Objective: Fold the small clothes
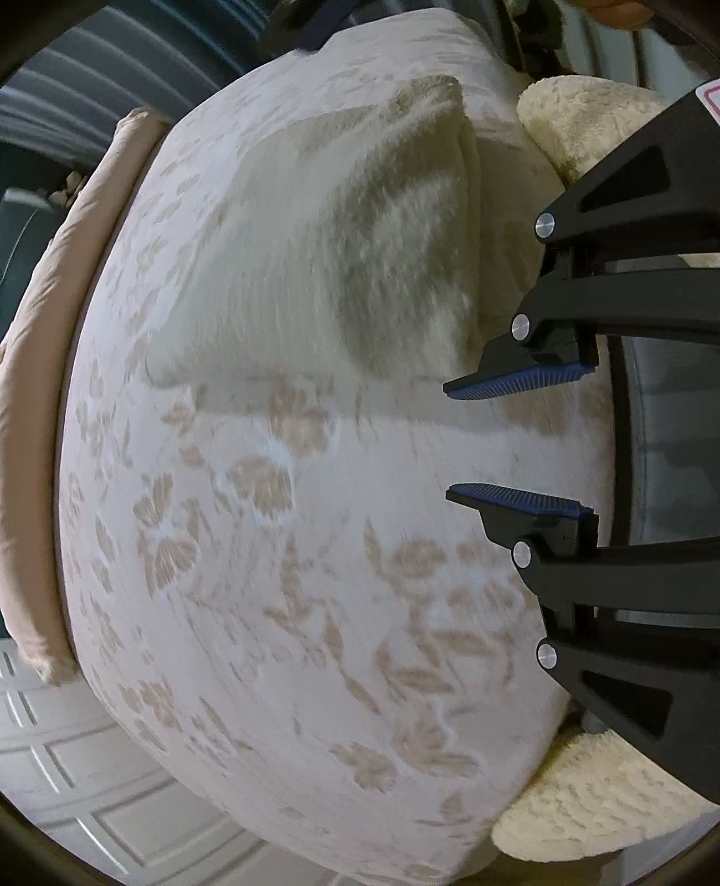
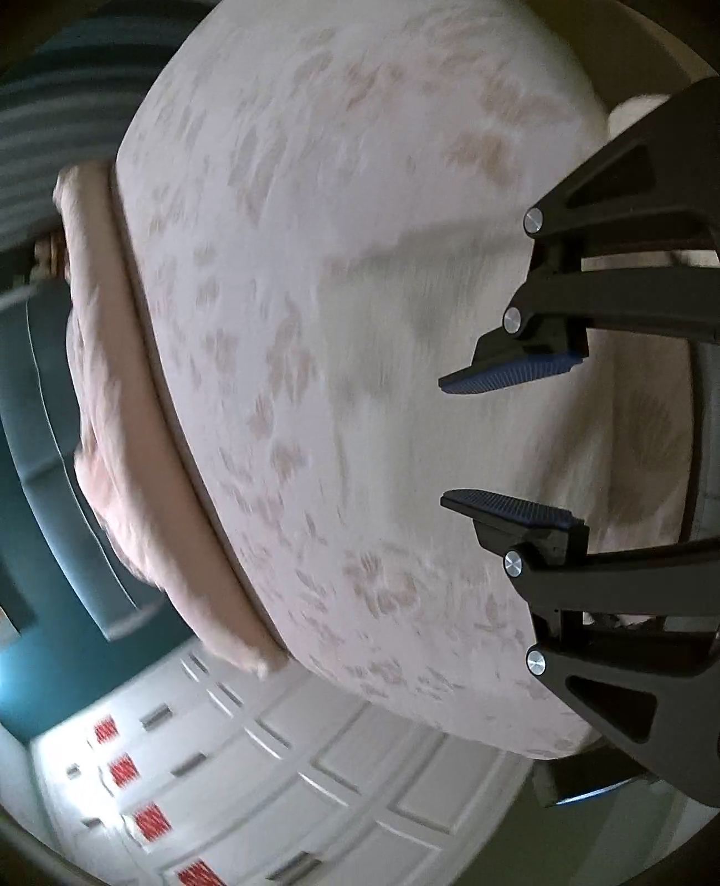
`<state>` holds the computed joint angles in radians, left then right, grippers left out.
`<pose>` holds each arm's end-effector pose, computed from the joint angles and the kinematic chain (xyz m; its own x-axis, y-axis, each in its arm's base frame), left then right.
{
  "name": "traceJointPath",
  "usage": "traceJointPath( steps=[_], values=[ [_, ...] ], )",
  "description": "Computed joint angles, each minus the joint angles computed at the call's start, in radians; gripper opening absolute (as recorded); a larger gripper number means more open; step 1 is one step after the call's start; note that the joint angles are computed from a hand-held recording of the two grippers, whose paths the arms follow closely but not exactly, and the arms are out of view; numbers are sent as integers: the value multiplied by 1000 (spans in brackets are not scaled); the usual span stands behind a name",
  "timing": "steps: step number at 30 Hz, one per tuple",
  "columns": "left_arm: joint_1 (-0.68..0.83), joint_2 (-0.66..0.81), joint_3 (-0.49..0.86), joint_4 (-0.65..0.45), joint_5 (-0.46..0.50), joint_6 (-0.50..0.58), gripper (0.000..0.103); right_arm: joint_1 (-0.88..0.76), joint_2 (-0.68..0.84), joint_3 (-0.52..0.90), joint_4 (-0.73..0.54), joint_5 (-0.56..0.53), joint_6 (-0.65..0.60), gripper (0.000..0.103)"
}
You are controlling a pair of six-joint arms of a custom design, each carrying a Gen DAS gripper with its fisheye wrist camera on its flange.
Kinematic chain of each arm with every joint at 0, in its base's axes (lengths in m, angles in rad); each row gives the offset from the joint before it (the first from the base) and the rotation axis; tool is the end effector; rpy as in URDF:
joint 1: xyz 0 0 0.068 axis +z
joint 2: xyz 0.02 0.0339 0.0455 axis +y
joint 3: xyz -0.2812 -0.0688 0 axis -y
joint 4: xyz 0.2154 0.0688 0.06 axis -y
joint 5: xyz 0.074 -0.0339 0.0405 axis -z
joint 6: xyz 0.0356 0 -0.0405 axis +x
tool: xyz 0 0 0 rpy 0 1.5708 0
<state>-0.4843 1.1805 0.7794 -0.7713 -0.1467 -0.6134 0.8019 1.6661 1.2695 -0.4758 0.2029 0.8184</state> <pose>0.1592 -0.0779 0.2440 -0.9032 -0.1683 -0.3948 -0.1340 0.9845 -0.1132 0.2406 0.2384 0.2822 -0.8121 0.1891 -0.5521 -0.0307 0.9309 0.3639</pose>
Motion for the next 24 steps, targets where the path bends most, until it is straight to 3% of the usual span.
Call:
traceJointPath(
  steps=[3, 5, 6, 7, 10, 13, 16, 20, 24],
  values=[
    [37, -42, -20, -24, 10, 20, 30, -1, 180, 99, 16, -106, -7, 35],
    [33, -58, -24, -36, 7, 11, 30, -20, 360, 169, 12, -302, -15, 35],
    [40, -67, -27, -40, 12, 17, 30, -5, 420, 162, 57, -321, -17, 35],
    [43, -70, -26, -45, 17, 21, 30, 15, 431, 162, 78, -285, -38, 35],
    [47, -78, -18, -56, 18, 19, 33, 46, 402, 292, -97, -187, -59, 35],
    [53, -82, -23, -45, 31, 22, 35, 45, 322, 227, -31, -199, -47, 35],
    [44, -69, -21, -33, 40, 16, 35, 53, 430, 284, -110, -215, -72, 35],
    [30, -64, -13, -37, 28, 16, 35, 54, 383, 238, -73, -212, -52, 35],
    [16, -50, -9, -38, 24, 8, 35, 34, 197, 87, 0, -128, -12, 37]
  ],
)
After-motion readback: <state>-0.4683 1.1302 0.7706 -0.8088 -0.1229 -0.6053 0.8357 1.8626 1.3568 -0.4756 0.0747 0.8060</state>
